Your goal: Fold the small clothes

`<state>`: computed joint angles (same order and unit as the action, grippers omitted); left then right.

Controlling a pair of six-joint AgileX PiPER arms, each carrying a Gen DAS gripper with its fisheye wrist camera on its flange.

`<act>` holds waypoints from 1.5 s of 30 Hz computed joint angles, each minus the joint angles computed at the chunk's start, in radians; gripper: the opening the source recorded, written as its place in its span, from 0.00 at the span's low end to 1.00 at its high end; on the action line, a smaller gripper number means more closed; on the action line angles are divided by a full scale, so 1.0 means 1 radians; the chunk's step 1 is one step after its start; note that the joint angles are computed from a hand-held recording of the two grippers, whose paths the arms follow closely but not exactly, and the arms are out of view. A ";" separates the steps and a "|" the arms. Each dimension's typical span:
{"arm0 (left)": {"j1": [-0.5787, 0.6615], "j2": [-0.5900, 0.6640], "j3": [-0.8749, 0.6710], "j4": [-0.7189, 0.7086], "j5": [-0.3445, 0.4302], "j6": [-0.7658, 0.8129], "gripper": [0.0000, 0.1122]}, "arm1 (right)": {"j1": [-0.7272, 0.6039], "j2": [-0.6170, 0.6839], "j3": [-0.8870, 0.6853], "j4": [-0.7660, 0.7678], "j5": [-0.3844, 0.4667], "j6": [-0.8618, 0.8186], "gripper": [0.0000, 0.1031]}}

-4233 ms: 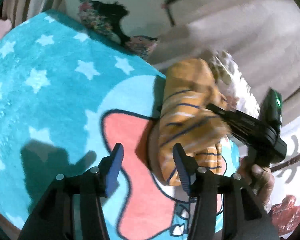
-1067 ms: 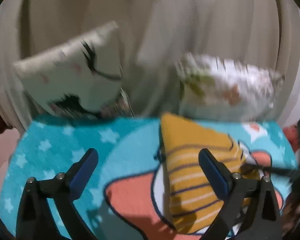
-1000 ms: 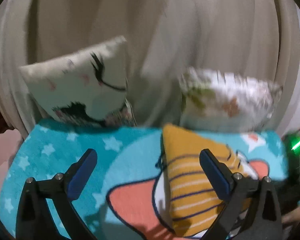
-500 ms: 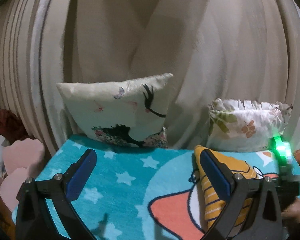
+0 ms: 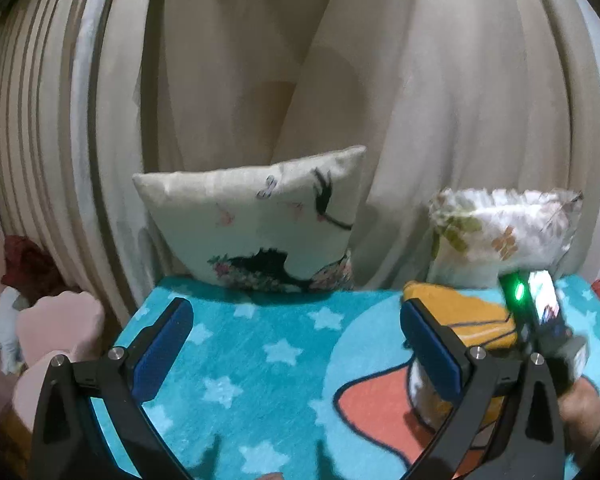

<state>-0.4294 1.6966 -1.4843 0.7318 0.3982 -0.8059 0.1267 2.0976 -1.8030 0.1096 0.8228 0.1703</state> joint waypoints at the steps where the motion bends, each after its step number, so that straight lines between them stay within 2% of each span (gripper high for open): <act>1: 0.011 -0.008 0.016 -0.035 -0.044 0.022 0.92 | -0.001 -0.010 0.029 -0.007 -0.017 0.013 0.54; 3: 0.028 -0.007 0.014 -0.183 -0.085 0.158 0.92 | -0.012 -0.046 0.093 0.001 -0.045 0.009 0.54; 5: 0.024 0.017 -0.021 -0.283 -0.068 0.273 0.92 | -0.025 -0.093 0.146 0.016 -0.048 -0.012 0.54; 10: -0.017 0.038 -0.049 -0.318 -0.046 0.321 0.92 | -0.105 -0.206 0.301 -0.020 -0.119 0.059 0.56; 12: -0.030 0.028 -0.041 -0.337 -0.044 0.323 0.92 | -0.183 -0.229 0.360 0.013 -0.127 0.081 0.56; 13: -0.039 0.018 -0.032 -0.329 -0.042 0.308 0.92 | -0.221 -0.244 0.393 -0.017 -0.128 0.135 0.56; 17: -0.087 -0.030 0.014 -0.173 0.000 0.119 0.92 | -0.363 -0.361 0.553 0.006 -0.172 0.162 0.56; 20: -0.136 -0.056 0.027 -0.199 0.081 0.090 0.92 | -0.415 -0.436 0.628 0.053 -0.176 0.053 0.56; 22: -0.186 -0.064 0.042 -0.144 0.135 0.016 0.92 | -0.424 -0.513 0.703 0.062 -0.180 -0.028 0.57; 25: -0.316 -0.037 0.035 -0.050 0.307 -0.094 0.92 | -0.418 -0.622 0.818 0.076 -0.188 -0.114 0.63; 28: -0.445 -0.024 0.058 0.014 0.421 -0.194 0.92 | -0.409 -0.731 0.951 0.098 -0.185 -0.206 0.63; 31: -0.567 -0.027 0.086 0.079 0.498 -0.287 0.92 | -0.398 -0.841 1.055 0.073 -0.176 -0.254 0.63; 35: -0.674 -0.020 0.080 0.084 0.558 -0.319 0.92 | -0.411 -0.958 1.140 0.054 -0.161 -0.309 0.66; 39: -0.742 0.007 0.046 0.078 0.605 -0.323 0.92 | -0.468 -1.009 1.168 0.096 -0.136 -0.391 0.67; 45: -0.769 0.020 0.030 0.050 0.617 -0.316 0.92 | -0.507 -1.039 1.181 0.114 -0.117 -0.441 0.68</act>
